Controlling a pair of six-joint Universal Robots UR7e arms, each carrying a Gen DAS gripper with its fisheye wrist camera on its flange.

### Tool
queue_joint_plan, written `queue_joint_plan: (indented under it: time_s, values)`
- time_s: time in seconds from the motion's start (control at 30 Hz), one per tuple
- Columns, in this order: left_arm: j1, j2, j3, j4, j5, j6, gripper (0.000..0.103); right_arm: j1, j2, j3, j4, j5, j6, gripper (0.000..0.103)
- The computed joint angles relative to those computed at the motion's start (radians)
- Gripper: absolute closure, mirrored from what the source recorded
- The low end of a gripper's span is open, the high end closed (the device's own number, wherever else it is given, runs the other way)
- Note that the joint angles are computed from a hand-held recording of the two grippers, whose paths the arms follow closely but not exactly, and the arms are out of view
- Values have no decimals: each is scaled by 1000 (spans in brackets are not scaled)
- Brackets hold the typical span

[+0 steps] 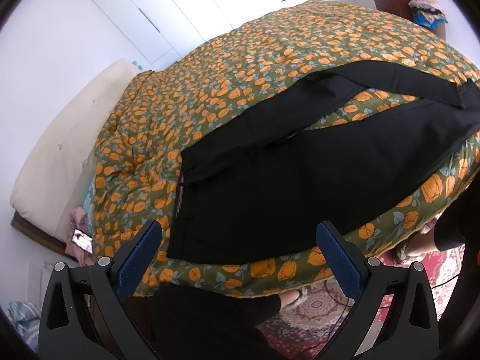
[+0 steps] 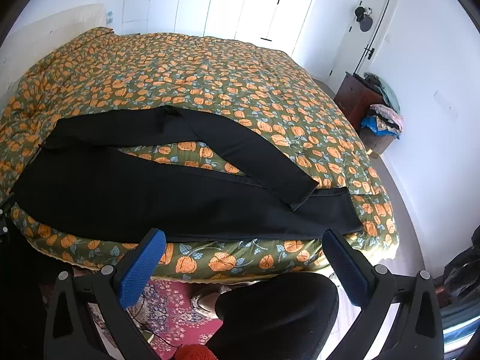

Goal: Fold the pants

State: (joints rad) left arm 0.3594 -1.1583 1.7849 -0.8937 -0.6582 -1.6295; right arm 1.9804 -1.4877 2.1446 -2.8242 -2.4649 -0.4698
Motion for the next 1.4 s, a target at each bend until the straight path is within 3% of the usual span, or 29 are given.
queue_joint_plan:
  time_s: [0.7, 0.77, 0.87, 0.93, 1.03, 1.07, 1.13, 1.2, 1.3, 1.4]
  values:
    - [-2, -14, 7, -14, -5, -4, 0, 16, -5, 4, -30, 20, -24, 0]
    - [-14, -34, 18, -27, 0, -19, 0, 2, -21, 8, -16, 56, -24, 0]
    - [-53, -82, 38, -27, 30, -92, 0, -40, -91, 25, 16, 206, -20, 0]
    - [-82, -130, 57, -36, 65, -158, 0, -75, -163, 50, -24, 334, -40, 0]
    - [-114, -231, 110, -98, 161, -227, 0, -105, -220, 93, -224, 431, -103, 0]
    - [-114, -251, 122, -121, 179, -226, 0, -116, -224, 106, -321, 451, -137, 0]
    - [-102, -306, 160, -222, 208, -162, 0, -142, -217, 106, -389, 479, -187, 0]
    - [-86, -345, 193, -307, 221, -95, 0, -171, -160, 62, -324, 444, -257, 0]
    - [-71, -368, 223, -330, 222, -106, 0, -211, -56, 11, -294, 348, -363, 0]
    - [-51, -394, 281, -448, 200, -64, 0, -258, 30, -62, -202, 308, -400, 0]
